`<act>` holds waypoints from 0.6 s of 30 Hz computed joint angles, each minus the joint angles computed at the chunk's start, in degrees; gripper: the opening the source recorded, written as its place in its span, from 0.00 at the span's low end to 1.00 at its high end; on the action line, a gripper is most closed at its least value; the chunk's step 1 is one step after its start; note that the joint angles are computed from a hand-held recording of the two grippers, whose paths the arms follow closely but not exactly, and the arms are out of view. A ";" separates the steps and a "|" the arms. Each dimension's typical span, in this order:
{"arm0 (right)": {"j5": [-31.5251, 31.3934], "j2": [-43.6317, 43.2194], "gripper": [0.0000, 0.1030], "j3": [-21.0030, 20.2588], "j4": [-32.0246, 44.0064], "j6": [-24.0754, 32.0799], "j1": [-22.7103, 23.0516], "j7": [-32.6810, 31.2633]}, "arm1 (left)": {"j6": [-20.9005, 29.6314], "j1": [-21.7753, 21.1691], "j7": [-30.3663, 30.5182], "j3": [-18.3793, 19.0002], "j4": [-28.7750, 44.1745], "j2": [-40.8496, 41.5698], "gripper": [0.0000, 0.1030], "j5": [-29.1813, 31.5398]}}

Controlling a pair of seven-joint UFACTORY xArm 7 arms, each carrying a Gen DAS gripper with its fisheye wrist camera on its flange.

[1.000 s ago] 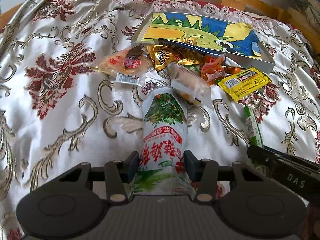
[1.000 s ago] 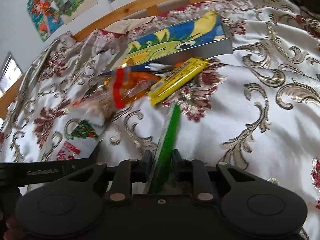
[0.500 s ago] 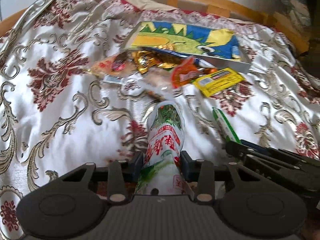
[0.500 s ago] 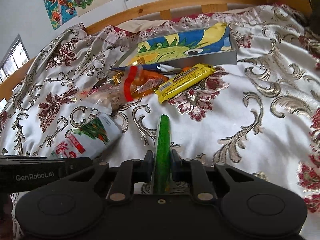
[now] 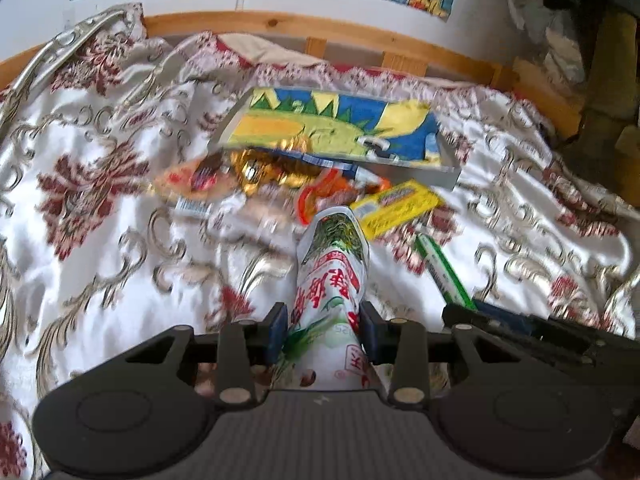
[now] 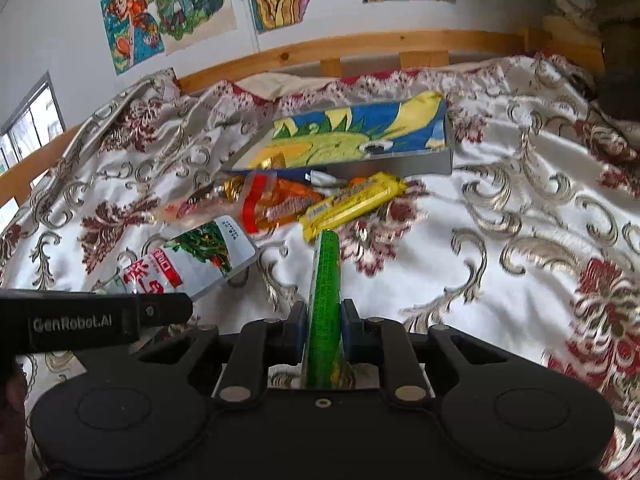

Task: Organize snacks
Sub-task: 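Carry both held snacks into the tin box and open both grippers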

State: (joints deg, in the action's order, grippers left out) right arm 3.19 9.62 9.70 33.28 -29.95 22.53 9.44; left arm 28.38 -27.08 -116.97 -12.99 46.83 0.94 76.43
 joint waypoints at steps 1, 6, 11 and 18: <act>-2.96 -0.03 0.18 0.67 0.55 0.50 -1.90 2.61 | -0.24 0.26 0.13 0.28 0.75 0.28 0.40 0.94; -16.12 2.40 0.18 1.50 6.27 2.68 -8.72 13.27 | -5.62 2.90 -2.94 2.78 4.97 2.38 0.41 7.51; -19.96 7.64 0.18 0.57 15.40 3.56 -11.56 11.42 | -8.07 4.73 -6.78 5.29 12.81 8.15 0.41 13.36; -20.36 22.53 0.18 2.61 36.24 6.87 -15.06 8.74 | -10.02 5.02 -7.46 9.31 29.64 21.27 0.41 16.83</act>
